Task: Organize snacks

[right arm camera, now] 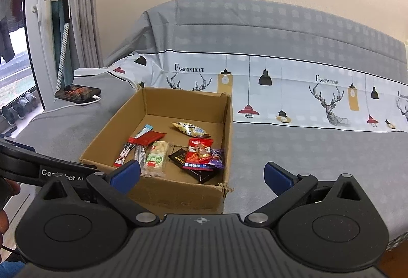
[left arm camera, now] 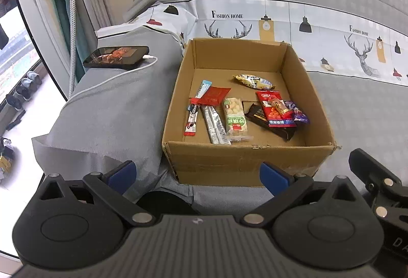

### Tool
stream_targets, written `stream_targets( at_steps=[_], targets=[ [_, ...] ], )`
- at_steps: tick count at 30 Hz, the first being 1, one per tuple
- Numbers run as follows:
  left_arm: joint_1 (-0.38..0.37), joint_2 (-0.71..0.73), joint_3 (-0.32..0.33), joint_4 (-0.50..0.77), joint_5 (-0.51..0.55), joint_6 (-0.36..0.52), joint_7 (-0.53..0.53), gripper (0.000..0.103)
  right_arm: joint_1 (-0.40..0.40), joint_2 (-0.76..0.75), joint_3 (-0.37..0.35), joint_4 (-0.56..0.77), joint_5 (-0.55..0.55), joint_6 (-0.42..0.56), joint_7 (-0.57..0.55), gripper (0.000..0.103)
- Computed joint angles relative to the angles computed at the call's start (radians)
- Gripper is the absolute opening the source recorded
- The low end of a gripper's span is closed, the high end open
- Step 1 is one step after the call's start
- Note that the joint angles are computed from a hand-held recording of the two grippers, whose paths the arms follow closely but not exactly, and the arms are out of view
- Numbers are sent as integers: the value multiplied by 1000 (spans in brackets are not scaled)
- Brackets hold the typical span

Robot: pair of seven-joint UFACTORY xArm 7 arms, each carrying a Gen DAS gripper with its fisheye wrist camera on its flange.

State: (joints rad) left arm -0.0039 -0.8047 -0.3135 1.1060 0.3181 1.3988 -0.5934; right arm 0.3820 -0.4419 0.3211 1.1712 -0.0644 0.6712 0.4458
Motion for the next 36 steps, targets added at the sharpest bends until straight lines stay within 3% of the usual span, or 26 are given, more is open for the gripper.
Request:
stream_targets(
  at_steps=[36],
  targets=[
    [-11,5,6,-4,-6,-2,10,103,-3,6,6,2,-18,3,23,102]
  ],
)
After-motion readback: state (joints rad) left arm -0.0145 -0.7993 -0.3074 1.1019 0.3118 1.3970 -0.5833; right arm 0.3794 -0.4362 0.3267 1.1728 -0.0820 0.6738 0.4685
